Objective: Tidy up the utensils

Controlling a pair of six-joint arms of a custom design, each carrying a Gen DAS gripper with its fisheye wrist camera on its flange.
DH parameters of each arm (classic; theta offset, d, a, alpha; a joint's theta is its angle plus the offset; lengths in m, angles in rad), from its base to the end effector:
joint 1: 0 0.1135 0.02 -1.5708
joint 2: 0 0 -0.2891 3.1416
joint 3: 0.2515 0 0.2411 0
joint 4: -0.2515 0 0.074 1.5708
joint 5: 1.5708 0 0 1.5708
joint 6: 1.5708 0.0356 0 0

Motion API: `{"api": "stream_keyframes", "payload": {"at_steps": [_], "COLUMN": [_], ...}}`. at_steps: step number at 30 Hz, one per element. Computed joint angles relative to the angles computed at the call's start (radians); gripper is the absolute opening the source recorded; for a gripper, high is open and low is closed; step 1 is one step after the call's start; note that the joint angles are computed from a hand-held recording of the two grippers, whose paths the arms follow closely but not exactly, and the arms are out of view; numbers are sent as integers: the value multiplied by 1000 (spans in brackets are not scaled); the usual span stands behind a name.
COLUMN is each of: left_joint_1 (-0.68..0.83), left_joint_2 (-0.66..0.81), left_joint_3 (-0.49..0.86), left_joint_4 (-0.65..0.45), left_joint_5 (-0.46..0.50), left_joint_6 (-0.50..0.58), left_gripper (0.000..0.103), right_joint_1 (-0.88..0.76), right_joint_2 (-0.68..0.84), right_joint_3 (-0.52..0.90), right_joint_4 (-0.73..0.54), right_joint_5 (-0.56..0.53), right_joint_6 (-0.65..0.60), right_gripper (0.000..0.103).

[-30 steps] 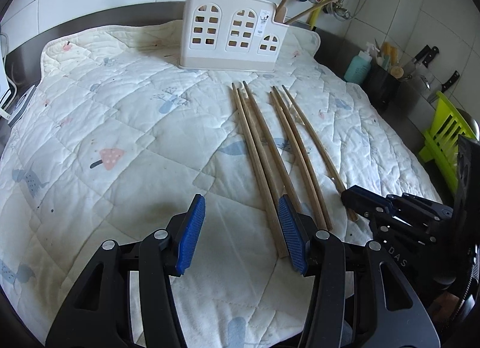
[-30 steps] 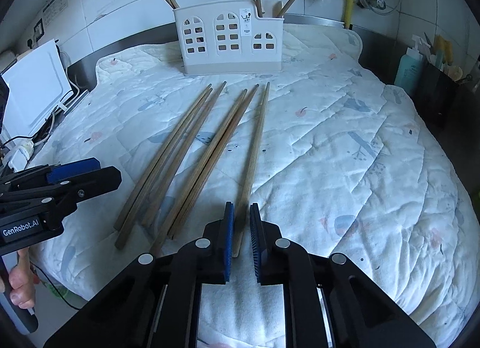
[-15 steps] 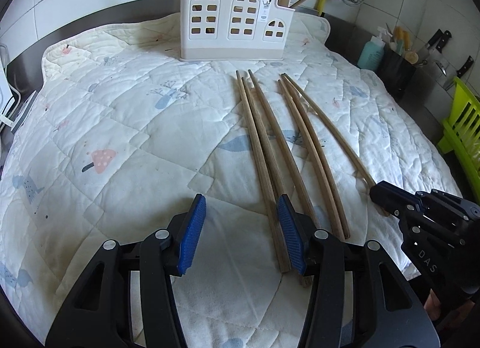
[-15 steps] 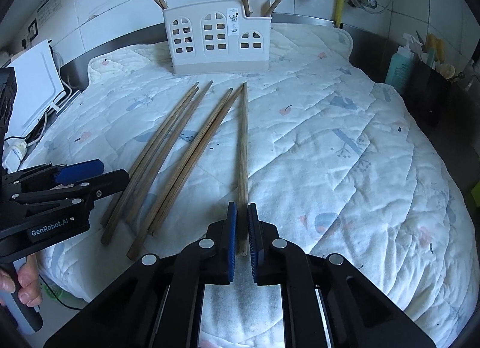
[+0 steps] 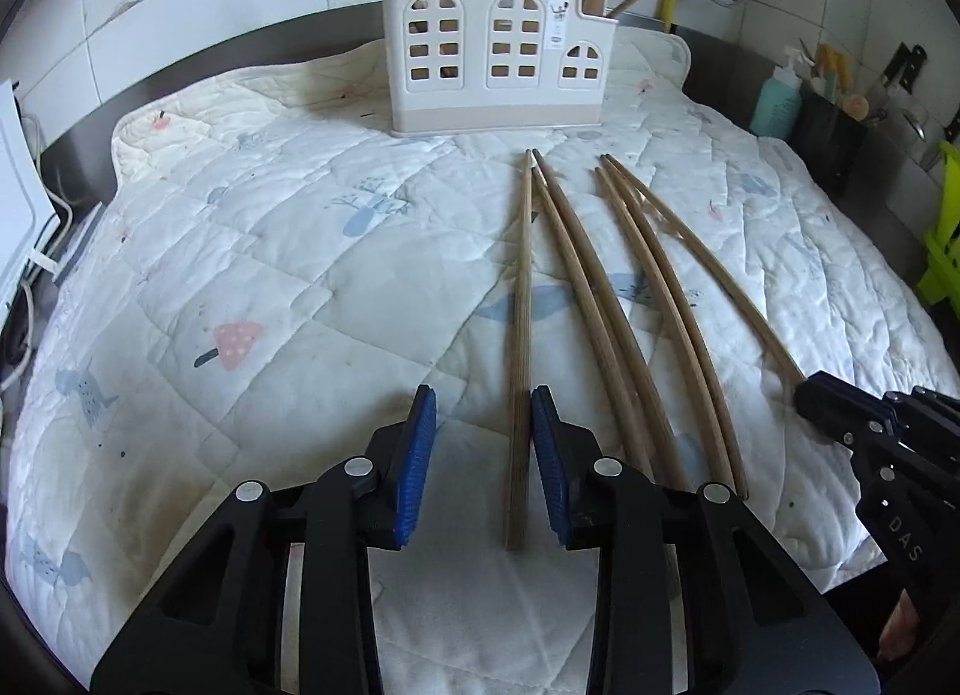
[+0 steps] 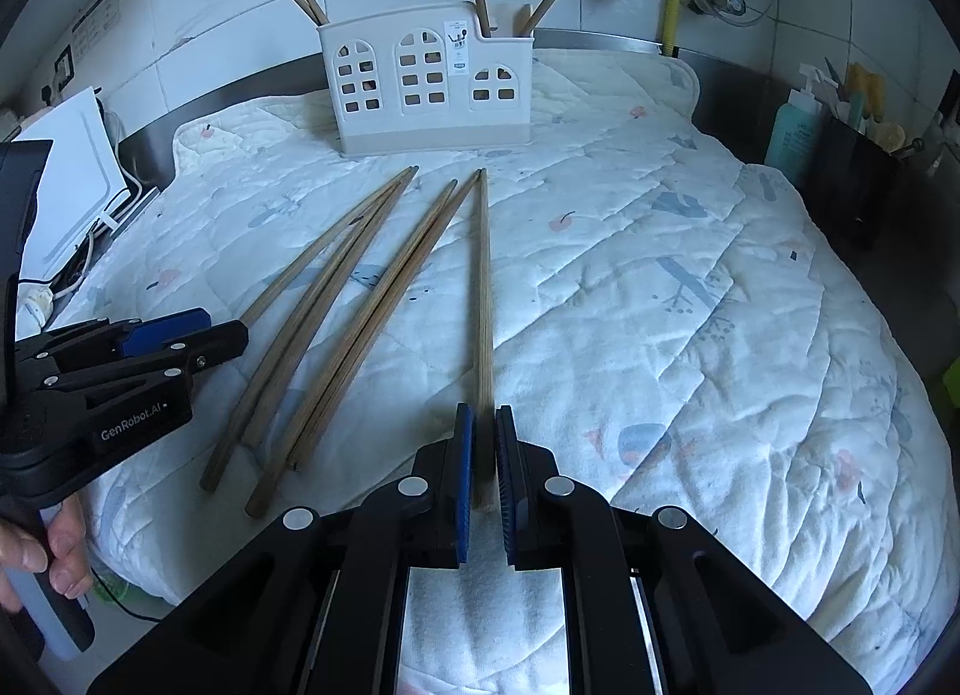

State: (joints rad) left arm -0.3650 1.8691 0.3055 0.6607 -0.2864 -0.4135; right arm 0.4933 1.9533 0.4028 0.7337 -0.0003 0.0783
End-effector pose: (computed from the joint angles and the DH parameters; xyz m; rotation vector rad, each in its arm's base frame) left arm 0.2218 -0.0740 0.0718 -0.1797 2.4170 0.0042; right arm 0.2357 0.1268 0.0696 -0.4955 2.3531 0.2688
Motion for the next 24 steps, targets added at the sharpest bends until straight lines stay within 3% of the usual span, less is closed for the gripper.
{"api": "stream_keyframes", "payload": {"at_steps": [5, 7, 14, 20, 24], "left_joint_1": [11, 16, 27, 52, 74], "left_joint_2": [31, 52, 83, 78, 62], "left_joint_3": [-35, -48, -71, -57, -57], "left_joint_4": [115, 171, 270, 244, 222], "left_joint_5": [29, 48, 118, 157, 189], "left_joint_6": [29, 43, 94, 100, 116], "left_gripper": [30, 24, 17, 17, 7], "right_joint_1": [-2, -8, -7, -4, -1], "right_joint_2": [13, 17, -6, 2, -26], "right_joint_3": [3, 5, -6, 3, -8], "right_joint_4": [15, 19, 21, 7, 3], "right_joint_5": [-3, -12, -3, 3, 7], "right_joint_6": [-2, -2, -3, -3, -5], "right_gripper": [8, 7, 7, 7, 7]}}
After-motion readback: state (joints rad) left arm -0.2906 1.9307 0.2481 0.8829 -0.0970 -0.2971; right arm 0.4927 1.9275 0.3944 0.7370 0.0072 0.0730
